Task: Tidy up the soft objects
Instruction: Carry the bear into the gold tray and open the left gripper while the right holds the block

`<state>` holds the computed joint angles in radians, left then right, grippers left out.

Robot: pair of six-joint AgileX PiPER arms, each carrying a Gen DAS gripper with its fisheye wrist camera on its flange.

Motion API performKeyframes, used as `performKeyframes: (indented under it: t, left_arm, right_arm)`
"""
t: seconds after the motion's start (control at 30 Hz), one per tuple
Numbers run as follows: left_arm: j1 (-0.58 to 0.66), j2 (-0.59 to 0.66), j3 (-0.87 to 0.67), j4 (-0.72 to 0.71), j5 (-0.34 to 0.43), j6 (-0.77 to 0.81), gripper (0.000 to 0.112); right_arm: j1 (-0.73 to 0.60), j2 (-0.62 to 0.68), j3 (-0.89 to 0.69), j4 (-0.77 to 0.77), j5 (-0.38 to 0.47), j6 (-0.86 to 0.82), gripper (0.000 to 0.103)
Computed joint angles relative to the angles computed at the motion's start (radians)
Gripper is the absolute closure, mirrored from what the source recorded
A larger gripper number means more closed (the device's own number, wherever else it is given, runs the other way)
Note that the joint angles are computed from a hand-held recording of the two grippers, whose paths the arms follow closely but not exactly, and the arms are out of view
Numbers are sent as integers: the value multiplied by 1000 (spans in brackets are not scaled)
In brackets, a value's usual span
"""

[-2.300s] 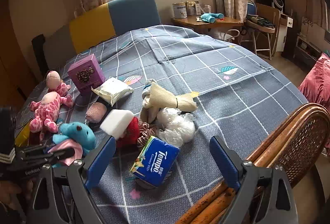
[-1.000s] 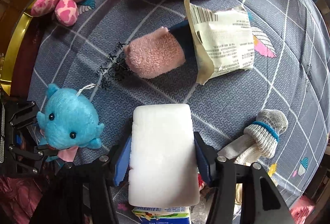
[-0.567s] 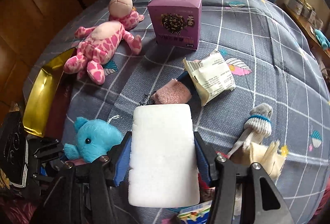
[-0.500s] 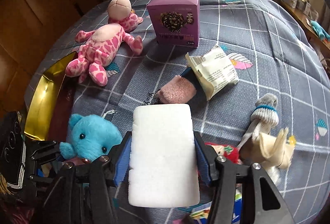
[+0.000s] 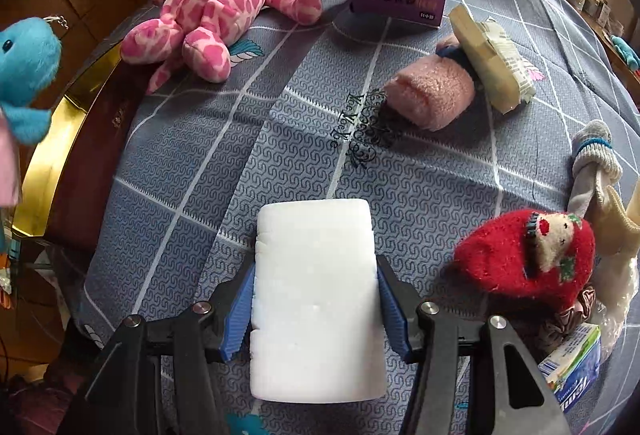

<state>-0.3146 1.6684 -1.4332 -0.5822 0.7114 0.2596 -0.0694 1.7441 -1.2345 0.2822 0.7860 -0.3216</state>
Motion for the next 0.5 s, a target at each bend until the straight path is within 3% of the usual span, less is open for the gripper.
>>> performKeyframes:
  t: [0.2, 0.5]
  left_arm:
    - [127, 93, -86, 136, 34, -211, 85]
    - [129, 346, -364, 286, 114, -390, 85]
  right_arm:
    - [-3, 7, 1, 10, 1, -17, 45]
    - [-1, -9, 30, 13, -25, -37, 44]
